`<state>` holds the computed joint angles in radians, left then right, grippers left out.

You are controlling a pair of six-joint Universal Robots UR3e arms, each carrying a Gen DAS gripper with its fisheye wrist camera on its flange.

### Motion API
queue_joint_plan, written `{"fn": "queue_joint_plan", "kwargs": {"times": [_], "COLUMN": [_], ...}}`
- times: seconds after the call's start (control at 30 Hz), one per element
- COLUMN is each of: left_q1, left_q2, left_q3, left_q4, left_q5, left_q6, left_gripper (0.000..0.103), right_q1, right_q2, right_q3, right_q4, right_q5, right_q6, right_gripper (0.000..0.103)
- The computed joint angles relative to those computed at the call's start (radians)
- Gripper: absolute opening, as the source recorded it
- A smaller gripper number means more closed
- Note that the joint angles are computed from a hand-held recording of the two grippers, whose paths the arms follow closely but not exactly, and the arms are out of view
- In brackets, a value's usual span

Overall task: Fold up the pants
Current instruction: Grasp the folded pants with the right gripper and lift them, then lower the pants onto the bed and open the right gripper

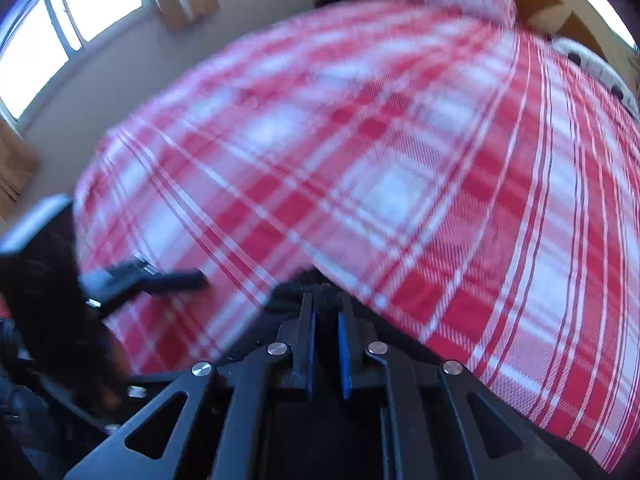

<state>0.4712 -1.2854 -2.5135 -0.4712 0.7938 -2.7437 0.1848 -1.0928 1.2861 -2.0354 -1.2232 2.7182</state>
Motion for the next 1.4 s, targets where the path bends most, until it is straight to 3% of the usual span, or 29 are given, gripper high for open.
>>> {"fn": "queue_joint_plan", "kwargs": {"times": [0.07, 0.1, 0.13, 0.2, 0.27, 0.33, 0.43, 0.57, 0.6, 0.63, 0.67, 0.73, 0.93, 1.03, 1.13, 1.2, 1.27, 1.4], "left_q1": [0.008, 0.008, 0.005, -0.003, -0.003, 0.005, -0.008, -0.044, -0.062, -0.079, -0.1, -0.138, -0.252, -0.278, -0.279, -0.274, -0.261, -0.137], "left_q2": [0.012, 0.014, 0.019, 0.035, 0.069, 0.128, 0.172, 0.206, 0.204, 0.197, 0.179, 0.142, 0.024, -0.025, -0.04, -0.038, -0.014, 0.09], "left_q3": [-0.001, -0.003, -0.007, -0.015, -0.034, -0.063, -0.085, -0.093, -0.099, -0.099, -0.1, -0.112, -0.104, -0.096, -0.095, -0.092, -0.079, -0.048], "left_q4": [-0.028, -0.031, -0.038, -0.059, -0.088, -0.142, -0.164, -0.191, -0.164, -0.147, -0.118, -0.029, 0.196, 0.253, 0.265, 0.254, 0.194, -0.05], "left_q5": [-0.02, -0.026, -0.035, -0.052, -0.077, -0.115, -0.126, -0.137, -0.131, -0.123, -0.109, -0.081, 0.036, 0.063, 0.062, 0.062, 0.057, -0.015], "left_q6": [0.01, 0.011, 0.013, 0.019, 0.035, 0.075, 0.09, 0.12, 0.12, 0.123, 0.12, 0.101, 0.063, 0.043, 0.036, 0.042, 0.051, 0.088], "left_gripper": [0.091, 0.091, 0.091, 0.091, 0.091, 0.091, 0.091, 0.091, 0.094, 0.097, 0.099, 0.102, 0.103, 0.103, 0.103, 0.103, 0.103, 0.103], "right_q1": [0.009, 0.0, -0.003, 0.02, 0.031, 0.029, 0.073, 0.137, 0.148, 0.155, 0.167, 0.175, 0.186, 0.167, 0.151, 0.153, 0.131, 0.099], "right_q2": [0.015, 0.001, -0.017, -0.045, -0.069, -0.059, 0.023, 0.17, 0.202, 0.219, 0.237, 0.256, 0.185, 0.185, 0.243, 0.279, 0.301, 0.281], "right_q3": [0.016, 0.03, 0.036, 0.052, 0.05, -0.017, -0.16, -0.345, -0.396, -0.423, -0.451, -0.496, -0.385, -0.374, -0.432, -0.454, -0.492, -0.47], "right_q4": [-0.017, -0.021, -0.029, -0.096, -0.126, -0.049, 0.072, 0.193, 0.235, 0.26, 0.274, 0.327, 0.195, 0.13, 0.172, 0.168, 0.218, 0.217], "right_q5": [-0.046, -0.029, -0.025, -0.095, -0.091, -0.008, -0.001, -0.086, -0.104, -0.121, -0.147, -0.168, -0.19, -0.188, -0.186, -0.214, -0.159, -0.087], "right_q6": [-0.008, -0.007, -0.003, 0.013, -0.007, -0.058, -0.125, -0.191, -0.207, -0.221, -0.229, -0.248, -0.22, -0.163, -0.126, -0.108, -0.105, -0.08], "right_gripper": [0.012, 0.019, 0.034, 0.048, 0.048, 0.048, 0.048, 0.044, 0.038, 0.022, 0.013, 0.007, 0.004, 0.003, 0.003, 0.003, 0.003, 0.007]}}
